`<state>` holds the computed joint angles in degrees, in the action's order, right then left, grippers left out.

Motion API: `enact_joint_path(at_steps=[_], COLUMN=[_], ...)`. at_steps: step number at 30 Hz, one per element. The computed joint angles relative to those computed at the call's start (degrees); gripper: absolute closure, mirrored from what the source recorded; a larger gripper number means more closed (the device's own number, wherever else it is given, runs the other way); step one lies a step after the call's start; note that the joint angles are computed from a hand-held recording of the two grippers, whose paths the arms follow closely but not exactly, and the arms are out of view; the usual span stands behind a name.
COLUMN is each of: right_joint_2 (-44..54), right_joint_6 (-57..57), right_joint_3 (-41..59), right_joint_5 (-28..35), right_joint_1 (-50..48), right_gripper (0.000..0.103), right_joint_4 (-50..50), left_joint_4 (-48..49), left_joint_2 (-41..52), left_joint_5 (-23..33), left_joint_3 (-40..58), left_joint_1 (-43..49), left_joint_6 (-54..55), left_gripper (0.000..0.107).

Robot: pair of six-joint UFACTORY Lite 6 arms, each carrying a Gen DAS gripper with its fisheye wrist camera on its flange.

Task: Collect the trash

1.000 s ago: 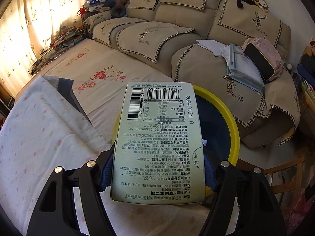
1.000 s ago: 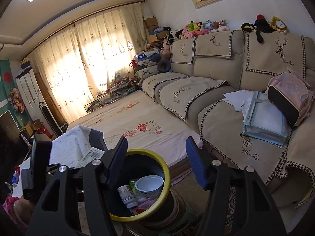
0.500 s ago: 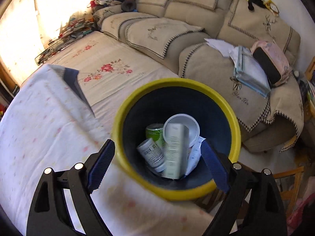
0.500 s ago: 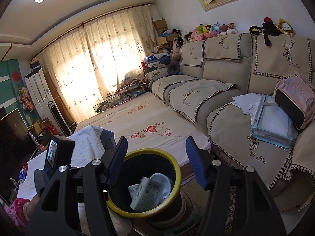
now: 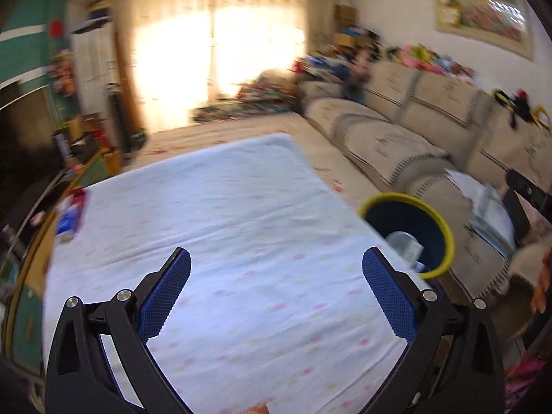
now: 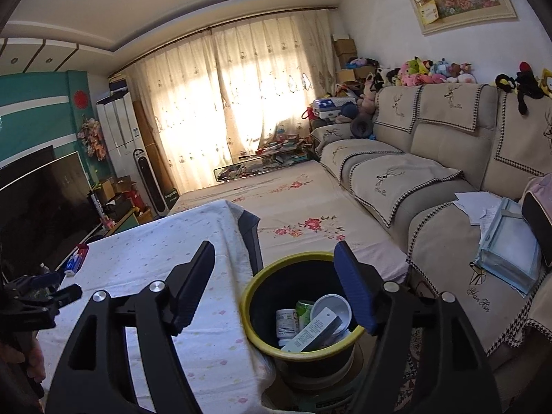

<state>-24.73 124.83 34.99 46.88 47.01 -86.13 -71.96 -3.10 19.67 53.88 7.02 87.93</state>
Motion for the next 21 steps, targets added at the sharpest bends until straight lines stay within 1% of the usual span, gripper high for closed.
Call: enact_joint_path(at_steps=[2,3,4,6,7,10,13,15,17,21], right_joint_2=[1.89,3.03,4.01,6.22,7.28,9.88,11.16,11.39,11.39,11.07], right_joint_6=[-1.23,-1.92,-2.57,-3.5,-4.08,-5.29,-6.14,-6.42,-6.7,-8.57], right_joint_3=[1.93,3.08,4.28,6.53,7.63,10.09,11.58,11.94,12.29,13.29], right_joint_5=[1.7,2.68,3.55,5.27,6.12,8.35,11.14,13.66,16.5,21.72], right_joint_1=[3.24,4.84,6.2,9.23,10.73,14.71,18.56,21.39,24.23,28.39], right_gripper=[0.03,0.027,0.025,0.016,0.013,0.01,0.008,0.007,0.007,0.007], right_joint_4=[0.44,0.65,0.92,1.09,1.3,2.24,3.33,4.27,5.2,6.76], left_joint_4=[-4.63,-5.24,-5.3,-5.5,-5.56,-4.81,-4.74,-4.32,-4.64,-4.18], left_joint_2=[-4.39,-5.63,-7.03,-8.82,-9.45,-10.32,-10.95,-13.44,-16.14,-20.41], left_joint_5=[3.02,4.56,6.37,9.75,12.13,19.42,26.47,29.02,32.73,35.07], left_joint_3=[-3.53,-4.42,-5.41,-7.01,-7.56,-8.02,-8.1,-9.48,-11.21,-13.83], left_joint_1=[8.53,11.92,16.2,23.53,27.46,38.07,45.59,48.2,52.25,56.22], left_joint_6=[4.99,5.8,6.02,7.14,7.97,8.89,11.05,11.61,13.39,14.45], left_gripper=[0.009,0.009,0.009,0.009,0.009,0.009,0.009,0.009,0.009,0.009])
